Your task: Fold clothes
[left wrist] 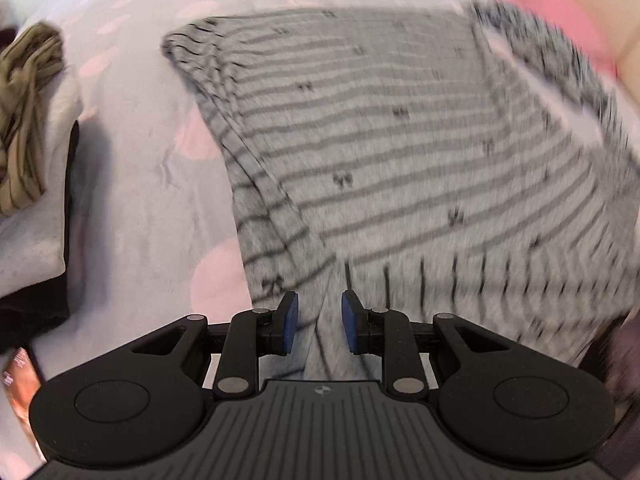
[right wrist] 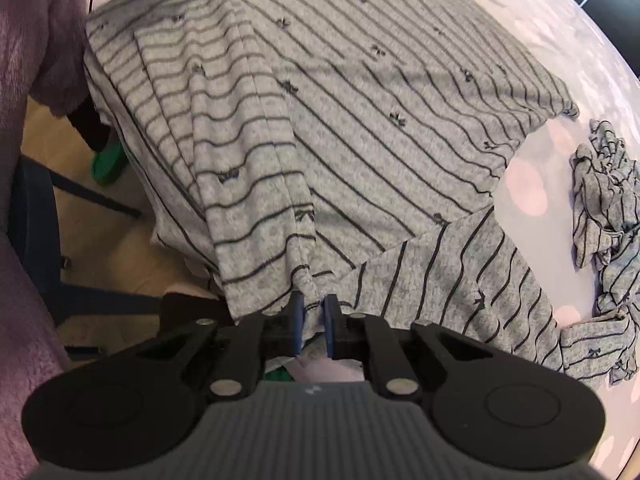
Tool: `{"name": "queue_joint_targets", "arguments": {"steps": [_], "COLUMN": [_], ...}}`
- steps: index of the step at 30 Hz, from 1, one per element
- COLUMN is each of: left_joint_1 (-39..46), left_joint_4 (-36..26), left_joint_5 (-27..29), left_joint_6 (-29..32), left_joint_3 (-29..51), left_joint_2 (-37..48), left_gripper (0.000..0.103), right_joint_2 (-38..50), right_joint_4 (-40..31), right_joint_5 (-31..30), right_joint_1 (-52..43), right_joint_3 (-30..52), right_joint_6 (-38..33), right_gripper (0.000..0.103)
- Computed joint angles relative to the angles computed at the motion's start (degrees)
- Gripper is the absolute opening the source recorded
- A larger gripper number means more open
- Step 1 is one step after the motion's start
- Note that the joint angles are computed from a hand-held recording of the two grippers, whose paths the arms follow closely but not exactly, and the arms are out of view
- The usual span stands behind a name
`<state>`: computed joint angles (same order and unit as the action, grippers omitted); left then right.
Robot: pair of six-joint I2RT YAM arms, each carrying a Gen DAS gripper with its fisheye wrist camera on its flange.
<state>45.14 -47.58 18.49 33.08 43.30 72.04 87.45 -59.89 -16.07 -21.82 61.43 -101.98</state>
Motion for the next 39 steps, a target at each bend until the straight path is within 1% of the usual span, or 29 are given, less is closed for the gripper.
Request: {"name": "queue_joint_targets", "arguments": {"steps": [4, 5, 8, 9, 12, 14, 17, 18, 20, 21, 24, 29, 33, 35, 39], "left_joint_1": [-4.38, -6.06, -12.56, -13.87, -17.21, -18.46, -19.01, -18.85, -18.07, -17.28, -14.62, -9.71, -3.91, 0.11, 5.56], "left_joint_4": [1.36, 1.96, -0.13, -0.06, 1.35, 2.35, 3.57, 3.62, 3.19, 2.55, 0.19, -4.93, -6.95, -8.06, -7.53], "left_joint_5": [-0.56, -1.53, -5.83, -6.83, -11.01, -12.58, -13.18, -12.94, -11.94, -11.22, -9.19, -8.21, -8.23, -6.90, -5.24], "left_joint_6": [-7.57, -8.74, -16.34, -18.38, -22.32, -23.71, -23.38, -22.79, -21.20, -20.36, -17.61, -11.80, -7.05, -4.88, -2.17], "left_joint_3": [1.20, 1.53, 2.42, 2.93, 3.47, 3.23, 2.08, 1.92, 1.98, 2.24, 3.34, 7.63, 10.57, 12.20, 13.36], "left_joint_2": [1.28, 2.05, 1.14, 2.30, 5.56, 7.03, 7.05, 6.83, 6.30, 5.76, 3.94, 1.99, 1.71, 2.63, 4.59], "left_gripper": [0.022, 0.022, 0.022, 0.022, 0.022, 0.022, 0.022, 0.019, 0.009, 0.006, 0.004, 0.003, 0.002, 0.002, 0.002], "right_joint_2": [-1.23, -1.53, -2.08, -2.08, -2.30, -2.51, -2.92, -3.07, -3.49, -3.74, -4.71, -9.19, -12.82, -13.91, -14.46], "right_joint_4": [0.36, 0.68, 0.55, -0.01, -0.03, 0.07, 0.63, 0.86, 1.18, 1.25, -0.18, -1.70, -0.91, -0.11, 4.36], "right_joint_5": [-1.04, -1.21, -1.88, -2.14, -2.77, -3.06, -3.62, -3.83, -4.16, -4.28, -5.09, -6.43, -6.09, -5.36, -1.02], "right_joint_1": [-0.01, 0.09, 0.20, 0.16, 0.01, -0.27, -0.78, -0.92, -1.09, -1.10, -0.90, 1.86, 7.45, 11.50, 22.70], "right_joint_3": [-1.13, -1.65, -1.97, -1.67, -1.80, -1.97, -2.09, -2.12, -2.02, -1.86, -0.45, 1.41, 3.27, 4.82, 8.09], "right_joint_6": [1.02, 1.26, 1.65, 1.67, 1.88, 2.03, 2.56, 2.80, 3.42, 3.78, 4.59, 6.42, 10.24, 13.37, 21.68], "right_gripper": [0.012, 0.012, 0.012, 0.012, 0.012, 0.012, 0.012, 0.011, 0.010, 0.010, 0.009, 0.009, 0.009, 0.009, 0.009]}}
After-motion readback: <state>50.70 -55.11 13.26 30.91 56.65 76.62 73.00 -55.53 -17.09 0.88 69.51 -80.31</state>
